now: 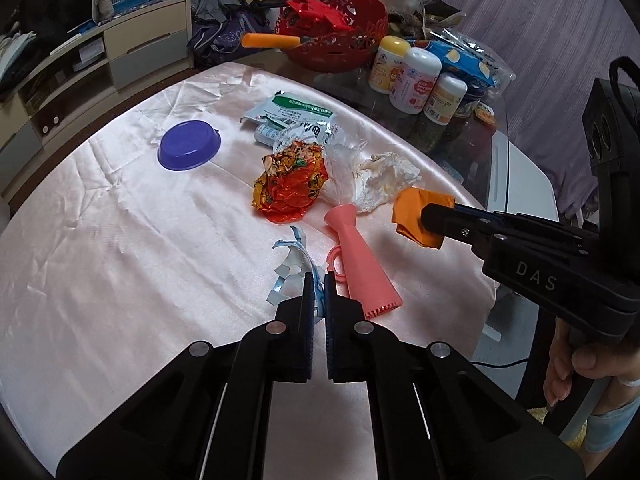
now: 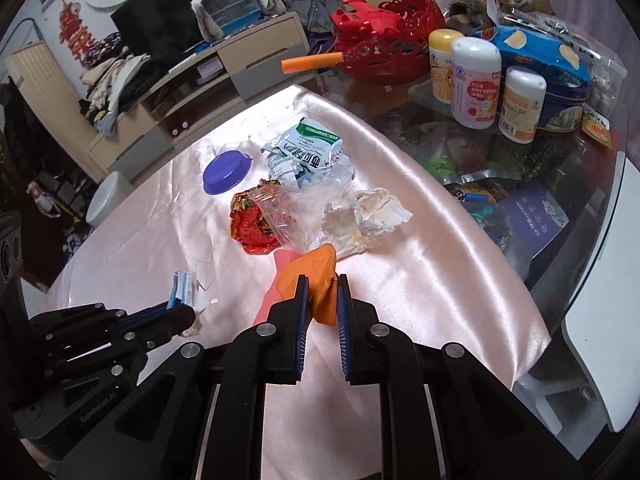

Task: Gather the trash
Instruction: 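Grasp the blue-white plastic wrapper with the left tool while the right tool grasps the orange paper, then carry both pieces over the black bin and open both tools to drop them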

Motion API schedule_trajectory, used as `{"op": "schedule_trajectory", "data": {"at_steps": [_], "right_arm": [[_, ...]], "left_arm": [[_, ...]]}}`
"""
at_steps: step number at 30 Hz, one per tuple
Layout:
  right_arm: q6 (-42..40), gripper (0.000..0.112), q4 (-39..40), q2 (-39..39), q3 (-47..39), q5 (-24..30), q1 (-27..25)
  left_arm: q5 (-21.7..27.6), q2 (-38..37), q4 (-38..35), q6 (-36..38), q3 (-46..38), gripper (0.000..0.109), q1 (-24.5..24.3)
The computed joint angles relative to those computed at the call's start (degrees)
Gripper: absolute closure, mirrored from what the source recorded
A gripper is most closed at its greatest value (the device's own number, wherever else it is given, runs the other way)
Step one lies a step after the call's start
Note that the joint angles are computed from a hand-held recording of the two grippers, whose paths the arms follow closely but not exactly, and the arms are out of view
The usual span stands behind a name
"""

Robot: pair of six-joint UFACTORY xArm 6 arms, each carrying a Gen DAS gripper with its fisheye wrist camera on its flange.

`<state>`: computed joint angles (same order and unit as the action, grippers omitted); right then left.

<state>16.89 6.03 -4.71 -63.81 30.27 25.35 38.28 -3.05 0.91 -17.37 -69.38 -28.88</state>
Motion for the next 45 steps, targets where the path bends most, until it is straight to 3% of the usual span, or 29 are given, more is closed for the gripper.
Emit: {"op": "schedule_trajectory", "data": {"at_steps": [9,25,36,45], "right_arm": [[7.0,0.097,-8.4,-12.7,6.4,2.7,2.3],[20.0,0.097,-20.3,-36.1,22.0,12.6,9.2],[25.2,0.097,-21.6,-47.0,31.9,18.7,13.4],[24.9,0.097,-17.4,-50.3,38.6,18.9,12.3]], "left_arm": [[1.3,-11.9,4.3,-6.8,6.6,0.105,-3.2],[5.3,-25.5,10.5,-19.7,17.6,0.105,-15.5],[4.5,-27.6,10.4,-25.8,24.0,0.105,-22.6],[1.2,-23.4,7.5,-24.5,26.1,0.105,-24.3]]}}
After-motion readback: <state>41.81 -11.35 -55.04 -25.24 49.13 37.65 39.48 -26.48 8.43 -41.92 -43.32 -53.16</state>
